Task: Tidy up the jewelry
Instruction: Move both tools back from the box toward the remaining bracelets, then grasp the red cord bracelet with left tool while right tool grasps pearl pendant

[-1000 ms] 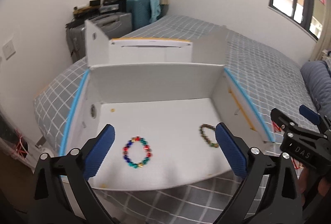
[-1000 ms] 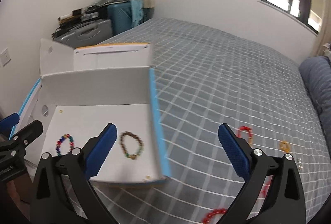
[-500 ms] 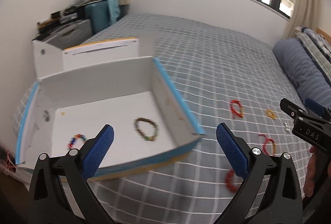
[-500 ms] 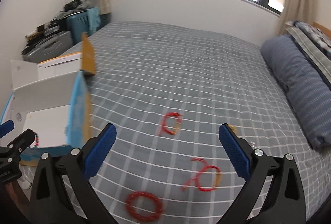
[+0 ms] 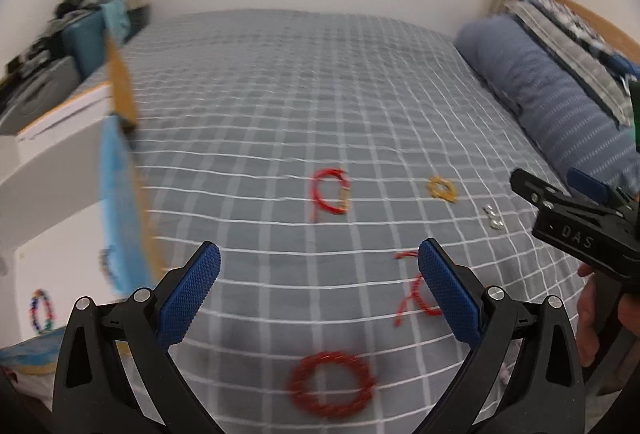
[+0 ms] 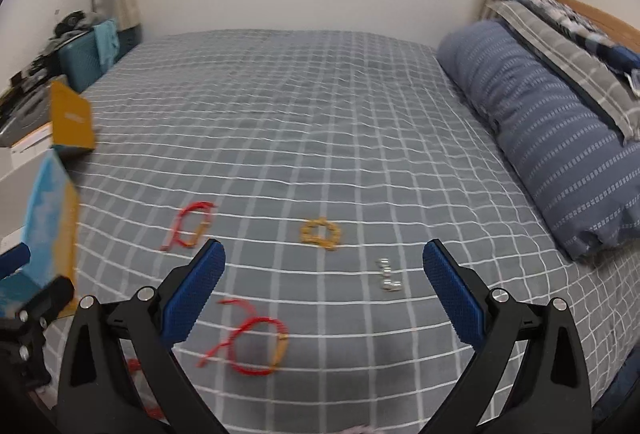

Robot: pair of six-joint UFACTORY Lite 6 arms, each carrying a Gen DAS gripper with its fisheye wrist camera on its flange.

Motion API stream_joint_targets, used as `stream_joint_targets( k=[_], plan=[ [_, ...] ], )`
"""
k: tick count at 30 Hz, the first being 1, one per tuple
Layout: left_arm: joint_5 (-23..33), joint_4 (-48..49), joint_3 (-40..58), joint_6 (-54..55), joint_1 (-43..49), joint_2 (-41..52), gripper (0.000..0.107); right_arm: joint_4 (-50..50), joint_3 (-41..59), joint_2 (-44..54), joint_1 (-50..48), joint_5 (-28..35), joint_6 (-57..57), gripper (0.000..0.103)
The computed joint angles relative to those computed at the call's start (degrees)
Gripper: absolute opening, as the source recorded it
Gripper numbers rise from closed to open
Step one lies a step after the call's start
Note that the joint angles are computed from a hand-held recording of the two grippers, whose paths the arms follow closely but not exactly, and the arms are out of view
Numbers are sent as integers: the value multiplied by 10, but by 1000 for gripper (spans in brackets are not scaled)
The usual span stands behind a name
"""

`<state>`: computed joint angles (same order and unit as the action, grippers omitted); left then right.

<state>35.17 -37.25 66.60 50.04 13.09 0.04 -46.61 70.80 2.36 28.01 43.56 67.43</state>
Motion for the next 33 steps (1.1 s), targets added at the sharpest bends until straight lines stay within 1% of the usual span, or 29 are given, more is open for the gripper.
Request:
stream_joint_targets(
  k=[2, 5, 8, 9, 12, 15, 19, 20, 22, 23, 25, 27, 28, 30, 31, 33],
  plan=[
    [-31, 19, -4, -28, -47, 26, 97, -1, -29, -2, -31, -31, -2, 95],
    [-79, 32, -28, -35, -97, 52, 97, -13, -75, 3, -74, -87, 1, 95],
    [-93, 15, -40, -18, -122, 88, 97, 17, -79, 42, -117, -132, -30, 88],
    [-98, 13, -44, -17, -131, 98, 97, 28, -74, 56, -127, -138, -47, 85],
    [-120, 13, -54, -13, -156, 117, 97, 29, -69, 75, -137, -152, -63, 85],
    [-138, 18, -60, -16, -175, 137, 97, 61, -58, 97, -155, -162, -97, 84],
    [-143, 8, -50, -14, -184, 167, 95, 108, -37, 126, -172, -171, -147, 77],
    [-140, 9, -45, -17, -184, 174, 93, 111, -33, 132, -174, -169, -150, 76],
    [-140, 13, -35, -28, -185, 186, 91, 125, -26, 144, -181, -170, -166, 69],
    [-141, 9, -35, -25, -185, 187, 89, 132, -22, 151, -183, -169, -173, 68],
    [-142, 9, -40, -23, -181, 183, 85, 137, -20, 159, -187, -168, -177, 60],
    [-145, 29, -41, -37, -181, 181, 76, 142, -17, 166, -191, -168, -178, 53],
    [-147, 41, -41, -47, -181, 181, 73, 146, -17, 169, -194, -170, -184, 50],
    [-149, 58, -43, -60, -177, 178, 62, 152, -13, 176, -197, -170, -194, 46],
    [-149, 67, -44, -67, -176, 176, 60, 153, -11, 178, -198, -169, -195, 44],
    [-149, 88, -42, -85, -174, 173, 50, 162, -8, 184, -200, -170, -203, 40]
  ],
)
